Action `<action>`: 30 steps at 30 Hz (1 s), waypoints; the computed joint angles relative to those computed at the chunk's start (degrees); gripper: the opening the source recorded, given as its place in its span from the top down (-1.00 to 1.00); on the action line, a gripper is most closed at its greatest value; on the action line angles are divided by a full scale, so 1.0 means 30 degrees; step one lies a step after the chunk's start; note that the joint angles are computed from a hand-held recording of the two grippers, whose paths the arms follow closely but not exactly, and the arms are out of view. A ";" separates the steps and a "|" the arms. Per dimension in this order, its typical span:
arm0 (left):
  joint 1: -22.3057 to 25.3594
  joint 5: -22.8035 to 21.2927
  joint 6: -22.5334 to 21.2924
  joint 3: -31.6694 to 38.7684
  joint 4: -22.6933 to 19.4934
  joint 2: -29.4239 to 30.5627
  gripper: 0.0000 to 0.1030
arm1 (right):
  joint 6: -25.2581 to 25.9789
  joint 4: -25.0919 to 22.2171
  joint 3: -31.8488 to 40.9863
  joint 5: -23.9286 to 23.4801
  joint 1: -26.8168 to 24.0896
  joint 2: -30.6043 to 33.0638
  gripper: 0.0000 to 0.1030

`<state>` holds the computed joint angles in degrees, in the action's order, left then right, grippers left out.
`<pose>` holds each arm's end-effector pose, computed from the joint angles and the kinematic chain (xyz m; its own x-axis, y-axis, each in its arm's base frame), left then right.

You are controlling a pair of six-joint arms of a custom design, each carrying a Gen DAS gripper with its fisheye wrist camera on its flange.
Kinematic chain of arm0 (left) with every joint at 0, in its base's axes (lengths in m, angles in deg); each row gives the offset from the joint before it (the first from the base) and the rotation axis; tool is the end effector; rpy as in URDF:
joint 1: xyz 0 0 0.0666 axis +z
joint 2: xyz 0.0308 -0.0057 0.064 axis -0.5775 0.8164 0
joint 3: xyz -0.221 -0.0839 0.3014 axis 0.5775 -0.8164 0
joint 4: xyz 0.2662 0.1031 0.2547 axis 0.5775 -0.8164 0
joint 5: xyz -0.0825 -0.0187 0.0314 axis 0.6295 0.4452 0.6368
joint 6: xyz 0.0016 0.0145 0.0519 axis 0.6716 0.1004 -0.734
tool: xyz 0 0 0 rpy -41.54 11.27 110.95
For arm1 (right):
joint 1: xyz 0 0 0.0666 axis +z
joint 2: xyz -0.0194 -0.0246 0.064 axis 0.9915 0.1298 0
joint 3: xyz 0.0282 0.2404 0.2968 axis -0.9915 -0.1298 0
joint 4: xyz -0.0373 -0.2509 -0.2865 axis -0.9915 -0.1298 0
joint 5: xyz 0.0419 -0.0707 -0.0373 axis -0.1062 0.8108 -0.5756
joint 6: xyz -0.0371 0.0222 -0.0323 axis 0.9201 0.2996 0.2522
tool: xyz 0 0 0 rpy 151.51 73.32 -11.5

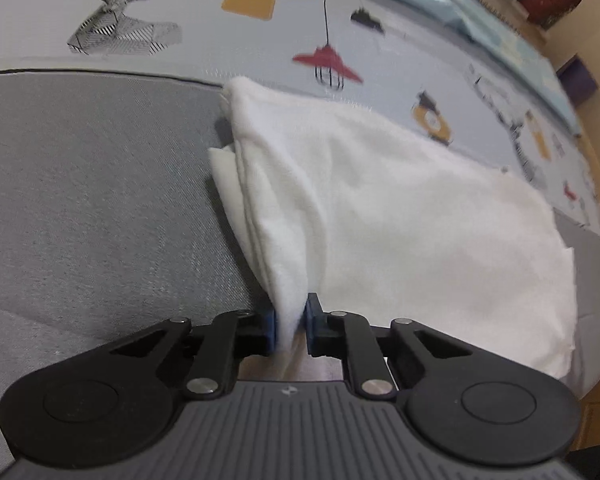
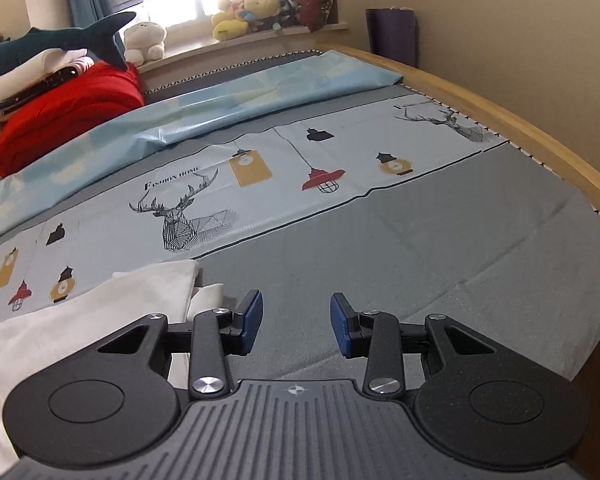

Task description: Fold small clothes

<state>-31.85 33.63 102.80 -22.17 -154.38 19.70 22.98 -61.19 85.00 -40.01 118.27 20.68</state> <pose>0.3267 0.0094 0.3969 -0.8936 -0.3255 -0.3090 -0.2106 0.9121 -0.3518 0.2836 0.1801 0.5049 -0.6404 0.1916 -0.7437 0.2196 0.9736 0.0617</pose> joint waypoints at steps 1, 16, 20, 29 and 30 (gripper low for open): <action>0.0366 0.0116 -0.0263 -0.0113 0.0077 -0.0335 0.72 | -0.0089 -0.0038 0.0087 0.0156 0.0173 0.0104 0.25; 0.3174 -0.4543 -0.2190 0.1088 -0.2104 -0.2284 0.84 | 0.1740 0.0853 0.1797 -0.0090 0.2710 0.2844 0.25; 0.1916 -0.1545 0.0016 0.1791 -0.1577 -0.2144 0.86 | 0.2010 0.0804 0.1947 -0.0098 0.2962 0.2930 0.25; -0.5886 0.0398 0.5684 0.3573 0.2157 -0.0447 0.86 | 0.0635 0.0065 0.1690 -0.0010 0.2707 0.2417 0.25; -0.6623 0.0573 0.6032 0.3779 0.2609 -0.0105 0.84 | 0.0584 0.0031 0.1664 -0.0010 0.2708 0.2389 0.25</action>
<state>-51.72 35.35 120.89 -10.83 -146.55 19.38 24.73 -61.09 89.99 -40.04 126.40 27.85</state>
